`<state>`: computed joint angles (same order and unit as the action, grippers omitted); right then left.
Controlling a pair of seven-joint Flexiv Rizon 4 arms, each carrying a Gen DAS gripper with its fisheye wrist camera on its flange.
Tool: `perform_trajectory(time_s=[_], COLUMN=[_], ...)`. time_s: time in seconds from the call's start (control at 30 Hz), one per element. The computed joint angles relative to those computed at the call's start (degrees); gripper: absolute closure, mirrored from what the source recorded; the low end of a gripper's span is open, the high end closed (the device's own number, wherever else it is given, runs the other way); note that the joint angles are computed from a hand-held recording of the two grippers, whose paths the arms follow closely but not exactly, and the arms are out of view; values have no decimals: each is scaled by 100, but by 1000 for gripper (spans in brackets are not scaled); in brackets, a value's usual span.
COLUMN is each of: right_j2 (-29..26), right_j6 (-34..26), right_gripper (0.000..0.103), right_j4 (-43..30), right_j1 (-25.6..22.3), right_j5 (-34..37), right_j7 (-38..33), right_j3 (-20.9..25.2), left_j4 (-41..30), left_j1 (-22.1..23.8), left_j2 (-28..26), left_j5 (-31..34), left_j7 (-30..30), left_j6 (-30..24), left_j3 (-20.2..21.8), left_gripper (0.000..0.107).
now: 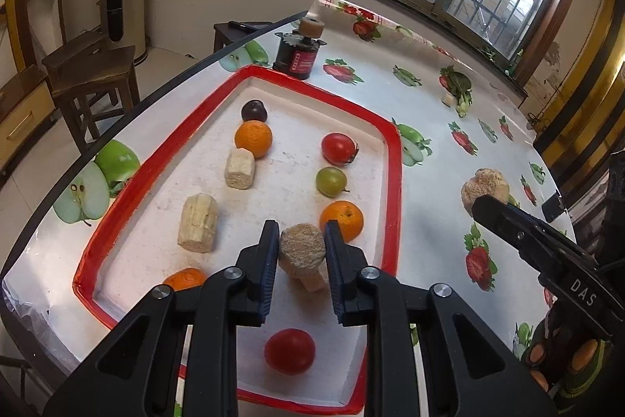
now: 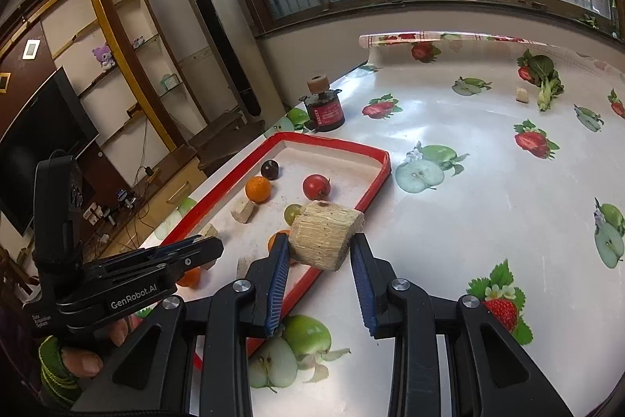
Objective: Organize fruits
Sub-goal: 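Carry both wooden blocks over the red tray with both grippers, then lower into the tray and open both grippers, releasing the wooden blocks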
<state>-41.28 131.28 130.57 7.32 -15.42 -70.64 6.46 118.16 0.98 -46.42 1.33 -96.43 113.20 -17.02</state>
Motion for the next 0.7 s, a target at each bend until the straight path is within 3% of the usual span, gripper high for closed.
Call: perform_trajectory(time_s=[0.33,0.7], right_j2=[-481,-1083], right_j6=[-941,-1922], right_gripper=[71,71], right_j4=[-1149,-2291], right_j1=[-305,-547], right_j5=[-705,-1108], right_j7=[448,692], right_j3=[199,492], left_j4=[-615,-1040], left_j1=[393,114], left_j2=[-312,-480], left_j5=[-19,-579], left_j7=[293,702], left_j6=[-674,-1188], left_j3=[-495,-365], left_gripper=[86,86])
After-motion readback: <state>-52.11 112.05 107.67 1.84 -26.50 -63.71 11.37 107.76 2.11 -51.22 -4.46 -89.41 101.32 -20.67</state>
